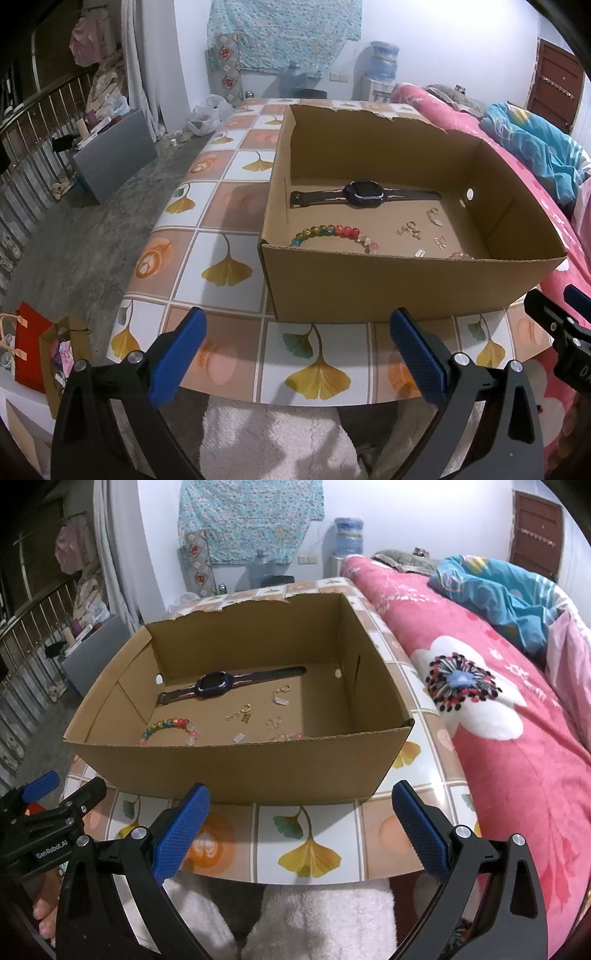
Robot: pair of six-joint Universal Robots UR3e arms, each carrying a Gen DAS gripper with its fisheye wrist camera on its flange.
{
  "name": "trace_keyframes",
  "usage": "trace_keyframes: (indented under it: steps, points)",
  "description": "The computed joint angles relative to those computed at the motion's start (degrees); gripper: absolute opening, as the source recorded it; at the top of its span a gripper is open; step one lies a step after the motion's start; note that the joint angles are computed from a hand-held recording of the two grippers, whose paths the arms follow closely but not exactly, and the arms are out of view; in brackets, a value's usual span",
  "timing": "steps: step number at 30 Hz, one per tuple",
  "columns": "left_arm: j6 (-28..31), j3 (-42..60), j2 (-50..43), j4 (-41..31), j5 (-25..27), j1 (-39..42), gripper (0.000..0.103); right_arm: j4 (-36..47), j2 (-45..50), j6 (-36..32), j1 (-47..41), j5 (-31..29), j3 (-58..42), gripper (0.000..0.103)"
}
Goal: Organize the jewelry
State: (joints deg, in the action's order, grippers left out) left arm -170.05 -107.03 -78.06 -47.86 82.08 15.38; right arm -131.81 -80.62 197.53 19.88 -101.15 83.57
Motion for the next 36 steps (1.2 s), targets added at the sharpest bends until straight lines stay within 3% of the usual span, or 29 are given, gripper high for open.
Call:
trace_keyframes:
  steps: [36]
  points:
    - [0.2,1.7,-0.9,-1.8,0.6,-1.7,0.097,0.8,0.3,2.0,0.6,0.4,-0.3,0.095]
